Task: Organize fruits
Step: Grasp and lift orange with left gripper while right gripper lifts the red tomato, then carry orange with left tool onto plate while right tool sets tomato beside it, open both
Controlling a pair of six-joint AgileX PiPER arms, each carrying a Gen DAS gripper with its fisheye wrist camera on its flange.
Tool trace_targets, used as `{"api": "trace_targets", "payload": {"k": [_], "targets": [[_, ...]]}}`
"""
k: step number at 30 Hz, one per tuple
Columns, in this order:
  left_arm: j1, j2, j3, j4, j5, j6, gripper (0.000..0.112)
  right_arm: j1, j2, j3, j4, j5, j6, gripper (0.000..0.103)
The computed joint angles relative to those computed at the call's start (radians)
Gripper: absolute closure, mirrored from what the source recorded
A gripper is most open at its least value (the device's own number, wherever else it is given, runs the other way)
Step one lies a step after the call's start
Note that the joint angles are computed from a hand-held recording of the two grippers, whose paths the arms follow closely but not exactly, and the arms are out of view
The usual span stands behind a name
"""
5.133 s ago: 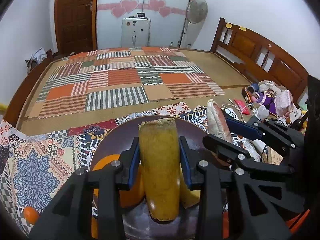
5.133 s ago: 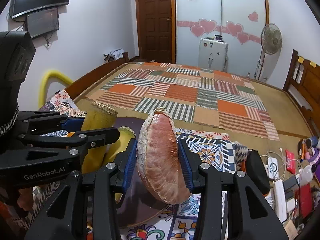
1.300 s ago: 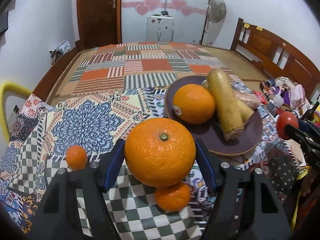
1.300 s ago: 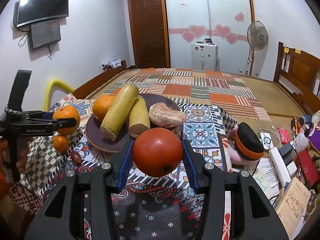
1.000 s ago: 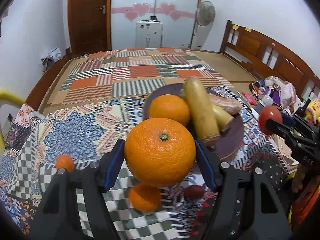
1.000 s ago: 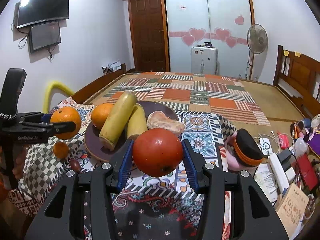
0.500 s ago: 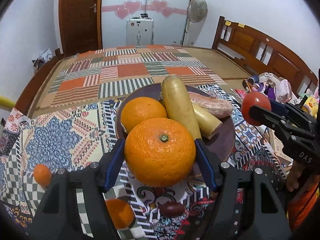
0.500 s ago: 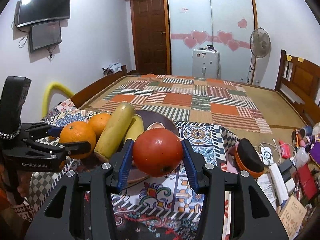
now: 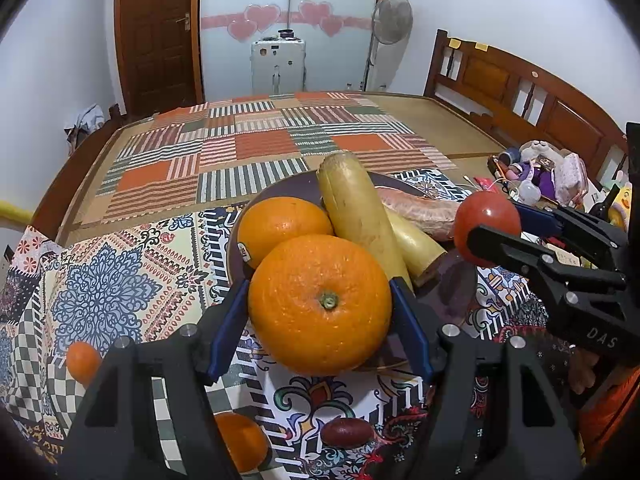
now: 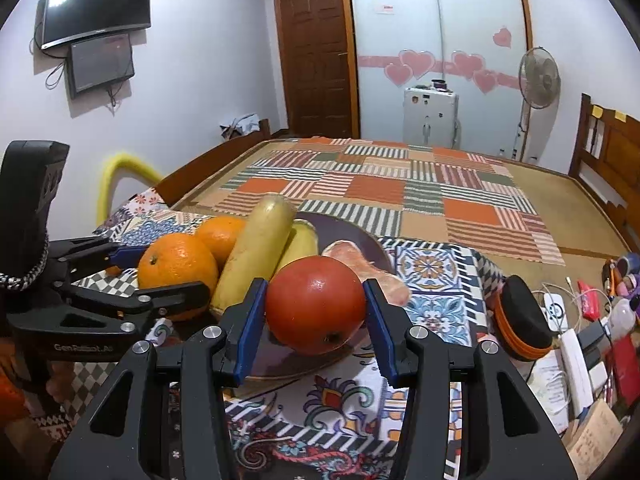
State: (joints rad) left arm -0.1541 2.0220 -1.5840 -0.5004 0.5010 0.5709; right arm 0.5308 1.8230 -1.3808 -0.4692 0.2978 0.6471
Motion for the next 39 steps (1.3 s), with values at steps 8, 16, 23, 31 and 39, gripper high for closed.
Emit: {"api": "trace_targets", "payload": {"k": [8,16,23,31,39], "targets": [[-0.014,0.009,-0.020,0.054,0.001,-0.047,0.043,-0.002,0.065,-0.090,-0.029,0.089,0.016,0.058],[-0.010,0.007,-0.013,0.032,-0.001,-0.026,0.043,0.003,0.065,-0.091,-0.040,0.097,0.027,0.057],[-0.008,-0.029,0.041,0.002,-0.029,0.021,0.042,-0.012,0.078,-0.096,0.057,0.106,-0.051,0.056],[0.005,-0.085,0.110,-0.051,-0.061,0.095,0.042,-0.023,0.069,-0.090,0.126,0.103,-0.113,0.056],[0.030,-0.182,0.214,-0.133,-0.115,0.181,0.042,0.010,-0.001,-0.028,-0.046,0.084,0.057,0.043]]}}
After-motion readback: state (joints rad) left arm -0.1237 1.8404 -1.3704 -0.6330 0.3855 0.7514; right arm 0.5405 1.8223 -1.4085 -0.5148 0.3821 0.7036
